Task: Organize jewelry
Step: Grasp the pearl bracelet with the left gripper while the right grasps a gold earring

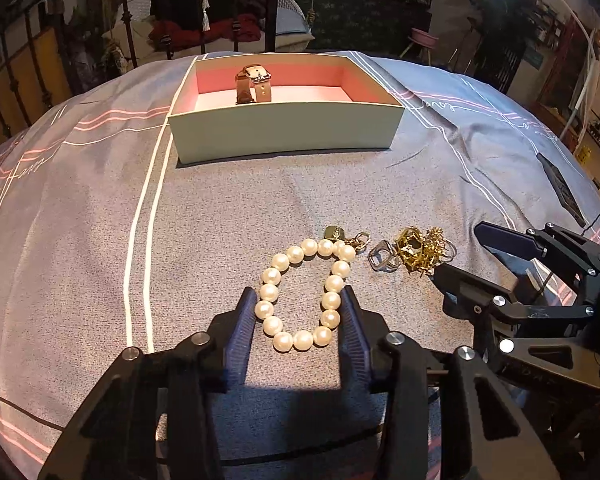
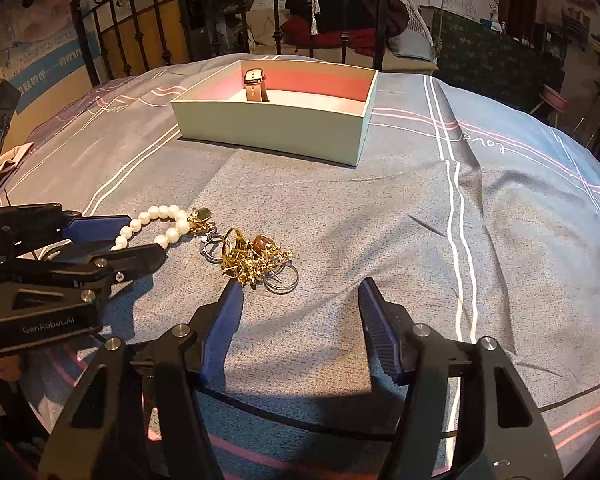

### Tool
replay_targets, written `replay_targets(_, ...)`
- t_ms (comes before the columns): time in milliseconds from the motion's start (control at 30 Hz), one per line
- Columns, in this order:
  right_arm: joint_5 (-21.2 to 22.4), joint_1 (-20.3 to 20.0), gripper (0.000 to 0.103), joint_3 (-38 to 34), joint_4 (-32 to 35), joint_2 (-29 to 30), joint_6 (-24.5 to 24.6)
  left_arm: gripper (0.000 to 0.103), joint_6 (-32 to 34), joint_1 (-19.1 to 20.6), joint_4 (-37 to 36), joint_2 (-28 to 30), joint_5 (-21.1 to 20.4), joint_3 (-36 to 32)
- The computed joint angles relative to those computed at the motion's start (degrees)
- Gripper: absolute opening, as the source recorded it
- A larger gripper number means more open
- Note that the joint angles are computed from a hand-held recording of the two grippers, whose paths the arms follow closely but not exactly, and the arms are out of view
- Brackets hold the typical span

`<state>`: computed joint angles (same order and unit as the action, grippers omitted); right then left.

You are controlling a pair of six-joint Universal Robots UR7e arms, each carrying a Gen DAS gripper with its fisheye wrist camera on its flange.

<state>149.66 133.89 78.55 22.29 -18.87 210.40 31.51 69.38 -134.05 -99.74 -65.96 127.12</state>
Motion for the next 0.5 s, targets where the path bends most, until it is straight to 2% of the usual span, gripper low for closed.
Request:
replay_targets(67, -0.33, -0.20, 0.052, -0.10, -0.16, -0.13, -0.72, 0.035, -0.35, 0.58, 0.81, 0.30, -0.71, -0.93)
replay_targets(200, -0.43, -0.48, 0.049, -0.14, -1.20, -0.23, -2.97, 0.035, -0.58, 0.31, 0.73, 0.19, -0.62, -0.81)
replay_targets(233, -0.53, -0.55, 0.046, -0.31, -1.22, -0.17, -3.70, 0.035, -0.89, 0.30, 1.04, 0.18, -0.75, -0.95)
replay_targets(267, -1.44, -0.70, 0.031, -0.06, -2.31, -0.54, -5.32, 0.035, -1.22, 0.31, 1.39, 0.17, -0.93, -1.15)
replay_targets(300, -1.97, -0.80, 0.022, -0.17, -2.66, -0.57, -6.01, 0.035, -1.46, 0.30, 1.63, 0.18, -0.98, -1.31)
replay_targets(333, -1.89, -0.74, 0.017, -0.45, -2.59, -0.36, -6.34, 0.035, -1.71, 0.34, 1.89, 0.13, -1.19, -1.48)
replay_targets(367, -2.01, -0.75, 0.013, -0.46, -2.78, -0.38, -6.82, 0.035, -1.91, 0.38, 2.18, 0.11, -1.37, -1.65)
replay_targets(500, -2.51, -0.65, 0.010, 0.91, -4.63, -1.33, -7.03, 0.035, -2.28, 0.38, 2.44, -0.05, -1.51, -1.87)
